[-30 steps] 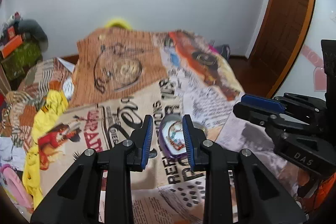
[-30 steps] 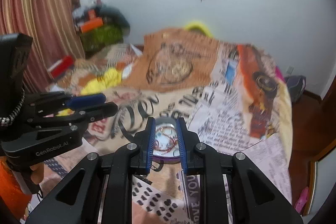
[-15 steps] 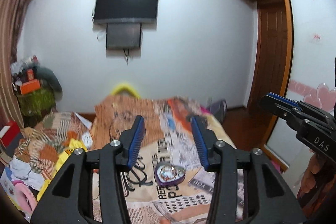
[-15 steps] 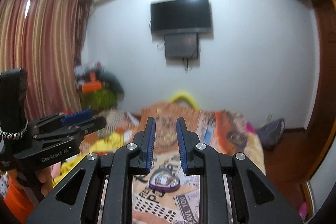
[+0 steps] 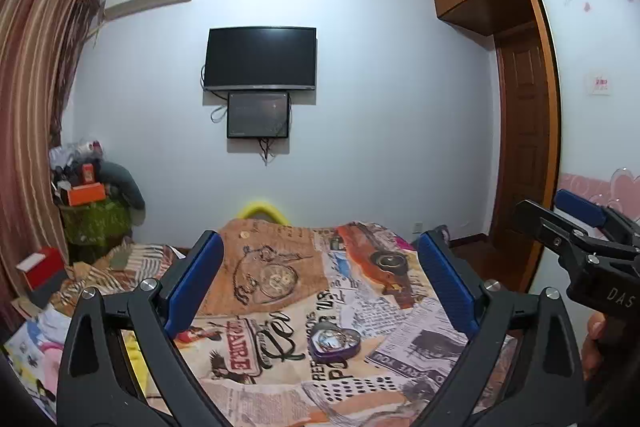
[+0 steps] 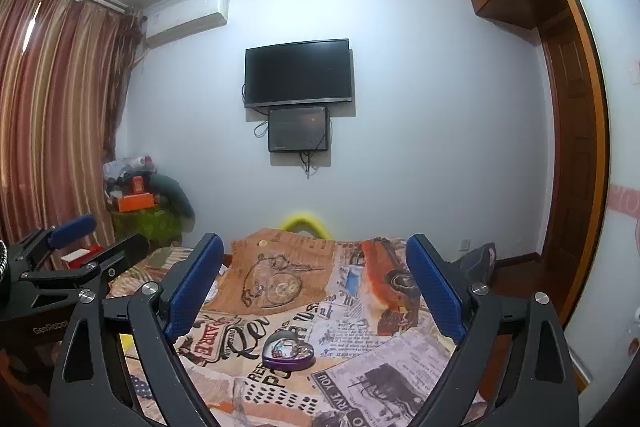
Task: Organize jewelry
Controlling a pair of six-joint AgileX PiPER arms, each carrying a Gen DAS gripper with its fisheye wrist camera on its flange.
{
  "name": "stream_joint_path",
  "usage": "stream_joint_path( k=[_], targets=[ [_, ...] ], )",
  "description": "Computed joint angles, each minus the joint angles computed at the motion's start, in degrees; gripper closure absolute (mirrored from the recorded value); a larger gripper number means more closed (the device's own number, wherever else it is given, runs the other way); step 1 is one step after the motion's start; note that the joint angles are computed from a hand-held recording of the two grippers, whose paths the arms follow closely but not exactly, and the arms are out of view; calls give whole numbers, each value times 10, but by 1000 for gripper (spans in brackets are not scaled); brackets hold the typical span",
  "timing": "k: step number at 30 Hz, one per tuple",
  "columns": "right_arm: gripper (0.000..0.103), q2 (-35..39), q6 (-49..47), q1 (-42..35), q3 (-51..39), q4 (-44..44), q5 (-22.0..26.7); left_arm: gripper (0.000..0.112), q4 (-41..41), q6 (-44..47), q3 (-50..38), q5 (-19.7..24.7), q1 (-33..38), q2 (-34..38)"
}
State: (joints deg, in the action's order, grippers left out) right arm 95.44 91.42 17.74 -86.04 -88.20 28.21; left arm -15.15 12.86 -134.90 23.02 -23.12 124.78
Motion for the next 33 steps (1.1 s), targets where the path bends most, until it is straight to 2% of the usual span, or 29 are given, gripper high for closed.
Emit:
stream_joint_path(
  k=[3,10,33],
  targets=[
    [12,-7,1,-2,10,-2,-3,14,1,0,59,-23,-3,-33],
    [12,-35,9,-2,49,-10,-6,14,26,-28,77,-23,-5,-40],
    [12,-32,-78,-2,40,82,-11,14,61,-79,42,8,-3,-14]
  ],
)
